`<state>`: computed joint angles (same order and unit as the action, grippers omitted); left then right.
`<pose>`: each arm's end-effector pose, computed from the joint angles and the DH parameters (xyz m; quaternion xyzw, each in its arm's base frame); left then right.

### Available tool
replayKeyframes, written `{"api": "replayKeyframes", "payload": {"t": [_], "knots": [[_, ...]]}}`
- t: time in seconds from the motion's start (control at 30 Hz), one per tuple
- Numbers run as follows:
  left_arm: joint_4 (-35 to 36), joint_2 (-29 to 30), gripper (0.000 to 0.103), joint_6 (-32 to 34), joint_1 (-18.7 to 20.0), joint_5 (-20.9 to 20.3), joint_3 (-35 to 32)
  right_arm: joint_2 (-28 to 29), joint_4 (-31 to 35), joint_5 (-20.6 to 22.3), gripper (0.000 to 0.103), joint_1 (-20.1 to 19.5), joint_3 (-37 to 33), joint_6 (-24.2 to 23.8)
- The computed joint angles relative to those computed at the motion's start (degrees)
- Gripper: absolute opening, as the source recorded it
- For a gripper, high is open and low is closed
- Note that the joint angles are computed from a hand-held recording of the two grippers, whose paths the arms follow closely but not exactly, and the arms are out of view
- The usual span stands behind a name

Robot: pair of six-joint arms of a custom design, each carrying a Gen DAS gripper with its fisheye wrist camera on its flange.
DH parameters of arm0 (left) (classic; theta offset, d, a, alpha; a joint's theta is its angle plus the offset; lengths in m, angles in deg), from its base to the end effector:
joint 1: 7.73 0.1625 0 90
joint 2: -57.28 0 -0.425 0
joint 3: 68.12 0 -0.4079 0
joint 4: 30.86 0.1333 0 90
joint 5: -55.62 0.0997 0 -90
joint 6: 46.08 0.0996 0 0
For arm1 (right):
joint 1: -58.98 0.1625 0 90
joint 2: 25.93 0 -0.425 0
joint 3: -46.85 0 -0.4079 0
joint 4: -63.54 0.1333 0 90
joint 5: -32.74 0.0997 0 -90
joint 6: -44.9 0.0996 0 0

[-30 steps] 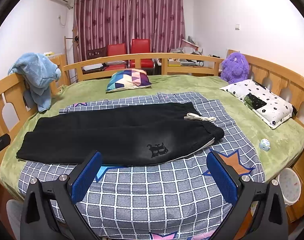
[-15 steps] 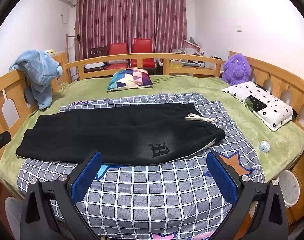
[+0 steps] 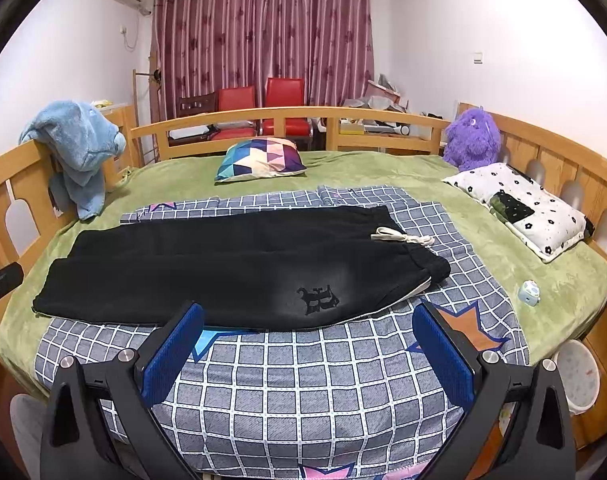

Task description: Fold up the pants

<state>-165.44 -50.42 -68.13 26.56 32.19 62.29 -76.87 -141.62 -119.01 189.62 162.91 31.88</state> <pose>-0.1662 -0.3853 0.4103 0.1380 0.8158 -0.4617 0.3199 0.3860 -0.3798 0.1686 0.1574 -0.7920 0.4635 0.3649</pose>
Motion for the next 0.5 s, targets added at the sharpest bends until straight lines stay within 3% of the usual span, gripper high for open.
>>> {"api": "replayKeyframes", "payload": {"t": [0.23, 0.5], "knots": [[-0.2, 0.2, 0.103, -0.2, 0.0, -0.1, 0.2, 0.1, -0.3, 0.2, 0.102, 0.1, 0.0, 0.0], [-5.6, 3.5, 0.103, 3.6, 2.7, -1.6, -0.9, 2.0, -0.6, -0.3, 0.102, -0.1, -1.9, -1.4]]}}
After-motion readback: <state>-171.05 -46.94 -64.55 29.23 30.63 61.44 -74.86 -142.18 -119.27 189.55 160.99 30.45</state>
